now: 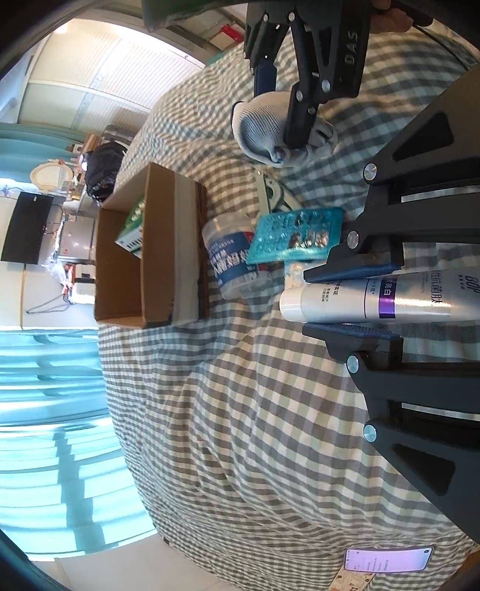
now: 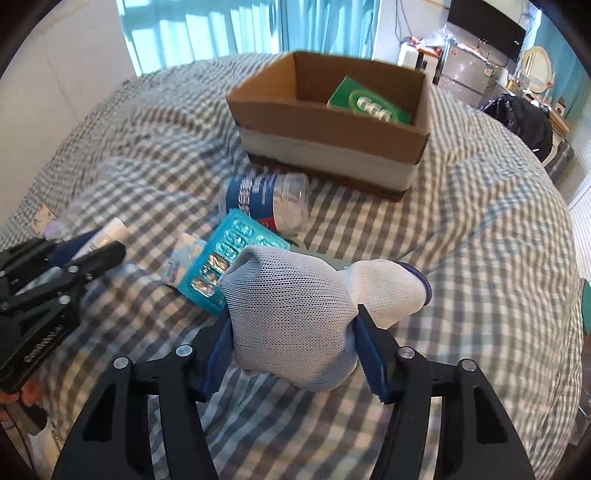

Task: Organize objects
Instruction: 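Carry the spray can and sock into the cardboard box and release both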

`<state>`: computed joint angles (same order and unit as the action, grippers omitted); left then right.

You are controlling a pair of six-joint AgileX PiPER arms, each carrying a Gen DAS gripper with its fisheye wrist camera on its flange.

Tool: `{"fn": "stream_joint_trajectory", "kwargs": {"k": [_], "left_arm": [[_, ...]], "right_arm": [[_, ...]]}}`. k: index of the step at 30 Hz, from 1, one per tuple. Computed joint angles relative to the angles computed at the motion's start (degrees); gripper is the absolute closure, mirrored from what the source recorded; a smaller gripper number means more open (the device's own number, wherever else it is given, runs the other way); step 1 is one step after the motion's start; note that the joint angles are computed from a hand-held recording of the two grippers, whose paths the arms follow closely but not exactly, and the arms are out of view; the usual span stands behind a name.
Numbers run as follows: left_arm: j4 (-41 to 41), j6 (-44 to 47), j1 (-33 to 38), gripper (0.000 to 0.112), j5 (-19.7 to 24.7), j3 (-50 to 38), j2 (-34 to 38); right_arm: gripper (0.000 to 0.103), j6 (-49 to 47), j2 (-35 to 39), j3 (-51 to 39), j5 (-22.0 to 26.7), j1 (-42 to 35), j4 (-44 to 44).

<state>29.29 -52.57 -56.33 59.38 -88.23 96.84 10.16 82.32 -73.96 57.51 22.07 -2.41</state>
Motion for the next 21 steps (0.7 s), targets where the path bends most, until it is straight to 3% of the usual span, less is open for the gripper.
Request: {"fn": "stream_joint_trajectory", "kwargs": {"k": [13,21], "left_arm": [[2.6,6.1,-2.6,0.091,6.6,-14.9,3.3],[-1.5,15.8,0.9,0.091,10.0,-32.7,11.8]], "right_arm": [[0.042,0.8,-5.0,-9.9,6.0,1.0,-4.9],[0.042,-3.0,1.1,-25.9,10.3,-3.5,-2.9]]}}
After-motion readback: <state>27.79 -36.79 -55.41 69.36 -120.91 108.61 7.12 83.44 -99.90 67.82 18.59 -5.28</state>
